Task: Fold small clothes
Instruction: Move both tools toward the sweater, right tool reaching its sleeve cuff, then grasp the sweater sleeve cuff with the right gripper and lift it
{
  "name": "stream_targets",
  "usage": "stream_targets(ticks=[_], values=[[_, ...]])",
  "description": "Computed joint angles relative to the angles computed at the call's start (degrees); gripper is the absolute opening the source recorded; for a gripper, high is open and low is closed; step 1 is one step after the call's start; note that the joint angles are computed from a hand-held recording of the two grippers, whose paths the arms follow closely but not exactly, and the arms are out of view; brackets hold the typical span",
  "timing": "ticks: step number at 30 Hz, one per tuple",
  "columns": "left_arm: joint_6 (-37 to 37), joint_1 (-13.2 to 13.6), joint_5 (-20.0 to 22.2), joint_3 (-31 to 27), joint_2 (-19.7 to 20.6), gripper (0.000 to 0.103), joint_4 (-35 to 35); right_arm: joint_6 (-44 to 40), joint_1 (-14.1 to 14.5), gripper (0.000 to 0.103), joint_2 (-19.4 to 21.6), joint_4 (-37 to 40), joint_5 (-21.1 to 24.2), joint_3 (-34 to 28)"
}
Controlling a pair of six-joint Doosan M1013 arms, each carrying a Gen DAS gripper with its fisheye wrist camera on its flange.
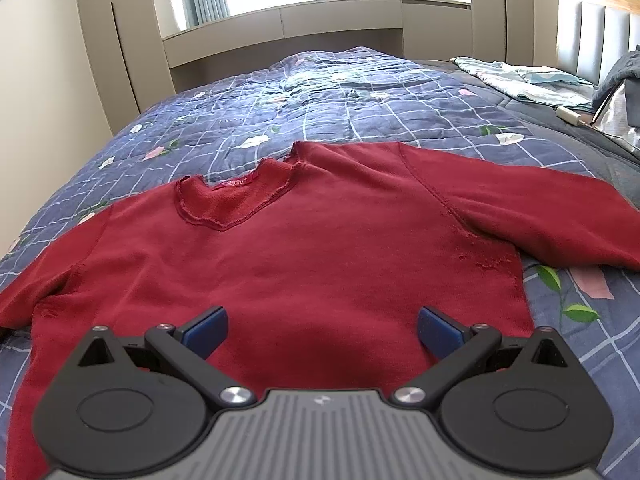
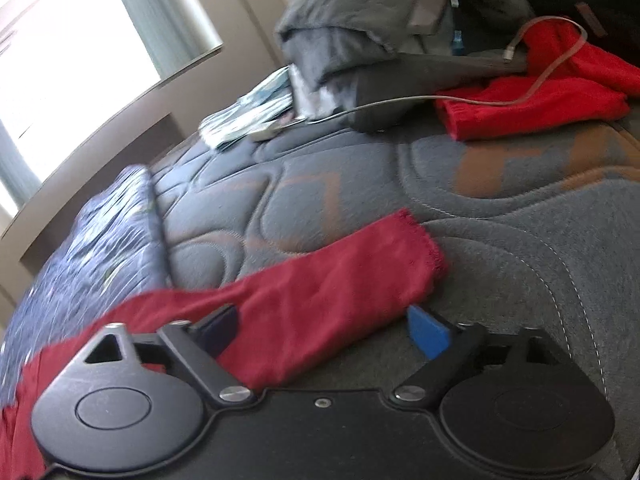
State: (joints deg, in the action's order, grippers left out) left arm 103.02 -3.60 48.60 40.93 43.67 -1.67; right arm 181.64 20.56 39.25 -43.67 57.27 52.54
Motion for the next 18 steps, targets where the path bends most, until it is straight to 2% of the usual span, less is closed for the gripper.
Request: stream_targets(ticks=[1, 3, 4, 6, 7, 9, 11, 18], values=[[0.1, 0.0, 0.1, -0.1, 0.1, 0.103, -0.2, 1.2, 0.0, 0.080, 0.2, -0.5, 0.6, -0.3], [0.1, 0.2, 0.7, -0.6, 0.3, 0.103, -0.6, 3.0, 0.2, 0.065, 0.8, -1.7, 3.1, -1.2], [0.2, 0.2, 1.1, -1.0, 0.5, 0.103, -0.9, 3.6, 0.2, 0.062, 0.9, -1.9, 3.8, -1.3], [0.3, 0.3, 1.9, -1.7, 0.8, 0.103, -1.6, 4.7, 0.3, 0.047, 1.1, -2.2, 5.2, -1.8], [0.4, 0.4, 2.2, -2.0, 0.9, 0.103, -1.9, 4.6, 0.4, 0.043, 1.3, -2.0, 6.3, -2.3], [0.2, 0.6, 3.6, -3.1, 1.4, 0.103, -2.4, 4.5, 0.4, 0.024, 1.6, -2.2, 7.5, -3.0], [0.4, 0.8, 4.9, -4.1, 1.7, 0.103, -3.4, 3.9, 0.5, 0.014, 2.0, -2.9, 8.2, -3.6], [1.3, 1.8, 6.7, -6.0, 1.6, 0.103, -2.9, -4.1, 1.5, 0.005, 4.4, -6.4, 10.4, -9.9]])
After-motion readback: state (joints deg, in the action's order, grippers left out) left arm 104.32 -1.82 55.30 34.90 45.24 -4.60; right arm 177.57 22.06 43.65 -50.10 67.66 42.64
